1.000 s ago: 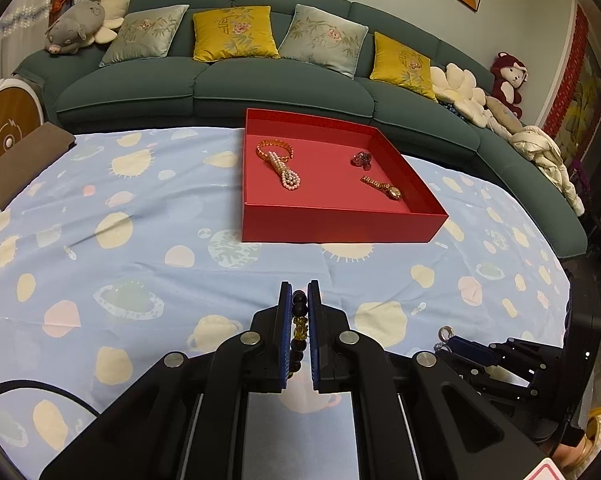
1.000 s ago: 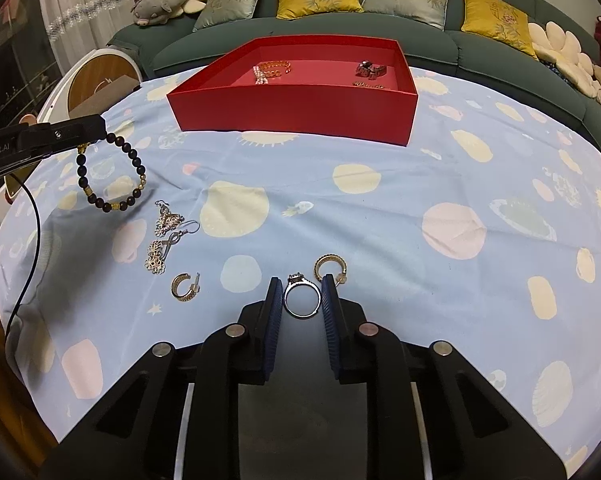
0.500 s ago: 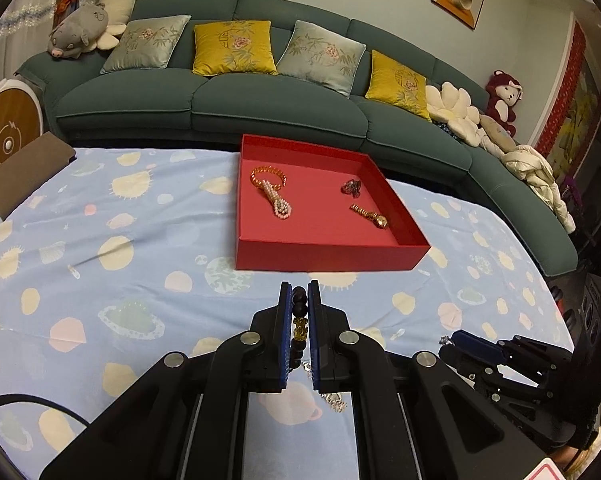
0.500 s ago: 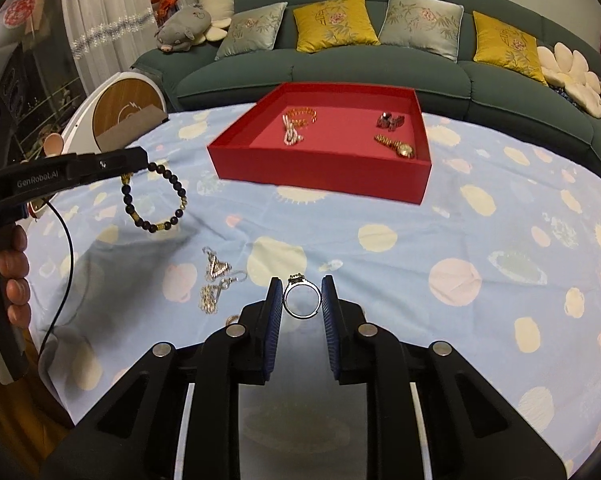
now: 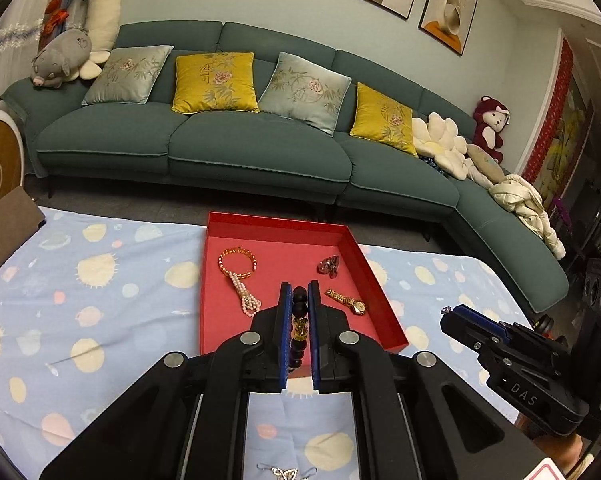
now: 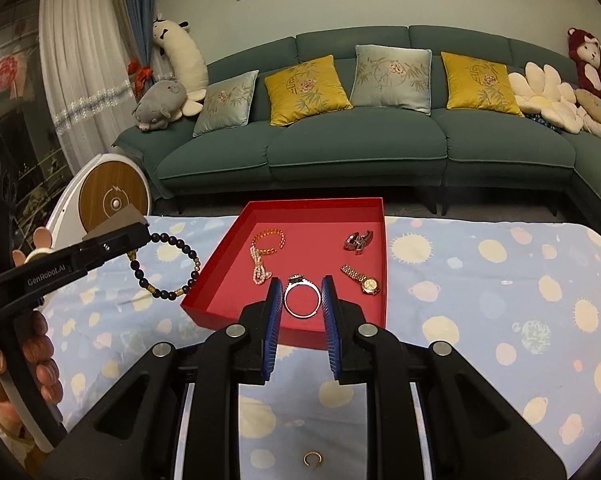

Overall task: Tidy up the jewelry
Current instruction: 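Carry the bead bracelet and silver ring over the red tray with both tools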

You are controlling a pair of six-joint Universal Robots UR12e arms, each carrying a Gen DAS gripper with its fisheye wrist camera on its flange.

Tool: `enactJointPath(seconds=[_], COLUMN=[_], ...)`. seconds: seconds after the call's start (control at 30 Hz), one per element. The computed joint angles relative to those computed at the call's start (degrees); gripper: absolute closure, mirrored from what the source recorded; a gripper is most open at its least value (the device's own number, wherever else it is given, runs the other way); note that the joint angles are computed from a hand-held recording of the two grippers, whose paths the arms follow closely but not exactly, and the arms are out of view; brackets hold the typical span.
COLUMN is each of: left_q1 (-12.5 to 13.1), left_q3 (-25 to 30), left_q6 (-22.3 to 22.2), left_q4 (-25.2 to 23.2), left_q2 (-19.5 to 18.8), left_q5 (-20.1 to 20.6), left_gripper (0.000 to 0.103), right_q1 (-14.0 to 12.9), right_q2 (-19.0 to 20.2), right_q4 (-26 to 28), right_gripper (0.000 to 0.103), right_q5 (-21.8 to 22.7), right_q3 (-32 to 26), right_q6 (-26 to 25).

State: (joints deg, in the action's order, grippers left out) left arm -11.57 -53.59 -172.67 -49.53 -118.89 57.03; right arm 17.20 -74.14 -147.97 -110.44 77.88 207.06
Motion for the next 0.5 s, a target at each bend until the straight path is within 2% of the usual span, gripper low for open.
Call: enactJointPath(seconds=[0.37,0.5], left_q1=[-1.0,-1.6], left_q3=[4.6,5.4], left_q6=[-0.7,1.0], left_q4=[-2.6,-3.1], left_q2=[-4.2,-5.2], left_q5=[5.7,8.9], left_gripper=[0.098,0.098], right_q1=[-2.3,-2.5], right_q2=[2.3,3.0], right_q4=[3.4,3.6], right_gripper=[0.084,0.084], right_q5=[1.7,1.7], right_q3=[-1.4,-1.9], right_q6=[3.1,3.0])
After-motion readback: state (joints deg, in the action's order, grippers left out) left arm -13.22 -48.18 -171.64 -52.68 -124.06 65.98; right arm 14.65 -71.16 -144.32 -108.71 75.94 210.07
